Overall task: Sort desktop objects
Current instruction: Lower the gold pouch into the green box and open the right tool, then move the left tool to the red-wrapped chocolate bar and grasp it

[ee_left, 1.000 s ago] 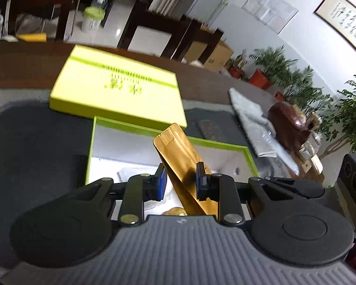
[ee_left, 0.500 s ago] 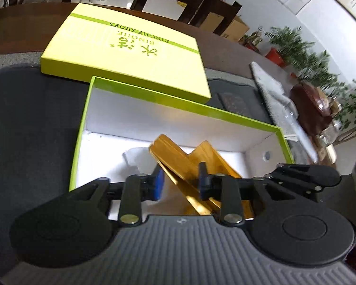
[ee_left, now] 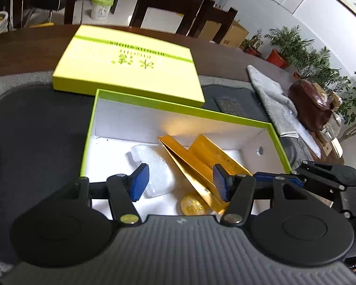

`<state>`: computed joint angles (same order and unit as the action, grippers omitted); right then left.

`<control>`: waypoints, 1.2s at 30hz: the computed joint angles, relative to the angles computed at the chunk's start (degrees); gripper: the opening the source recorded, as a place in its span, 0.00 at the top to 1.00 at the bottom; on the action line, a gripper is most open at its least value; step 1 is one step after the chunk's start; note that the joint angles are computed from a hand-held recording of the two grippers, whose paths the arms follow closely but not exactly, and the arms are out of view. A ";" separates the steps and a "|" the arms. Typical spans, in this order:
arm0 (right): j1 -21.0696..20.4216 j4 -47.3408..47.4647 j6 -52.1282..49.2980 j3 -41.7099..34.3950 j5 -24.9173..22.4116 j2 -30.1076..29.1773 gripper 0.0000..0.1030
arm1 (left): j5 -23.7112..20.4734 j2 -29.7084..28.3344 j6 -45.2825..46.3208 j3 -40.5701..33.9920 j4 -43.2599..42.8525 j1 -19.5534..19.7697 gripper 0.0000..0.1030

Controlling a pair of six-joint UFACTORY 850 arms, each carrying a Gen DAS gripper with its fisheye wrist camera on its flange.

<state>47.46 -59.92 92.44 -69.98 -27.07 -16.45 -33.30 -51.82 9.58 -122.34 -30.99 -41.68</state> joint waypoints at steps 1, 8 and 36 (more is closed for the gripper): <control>0.68 -1.61 1.75 0.38 -0.61 0.56 0.44 | 1.03 1.46 1.17 2.07 -0.84 -0.02 0.42; 6.32 -9.06 11.07 2.84 -6.03 3.22 0.41 | 7.72 11.58 11.62 17.00 -9.44 -0.13 0.39; 14.18 1.60 11.01 1.40 -5.70 -5.33 0.48 | 7.75 15.96 25.38 31.47 -10.59 -3.14 0.39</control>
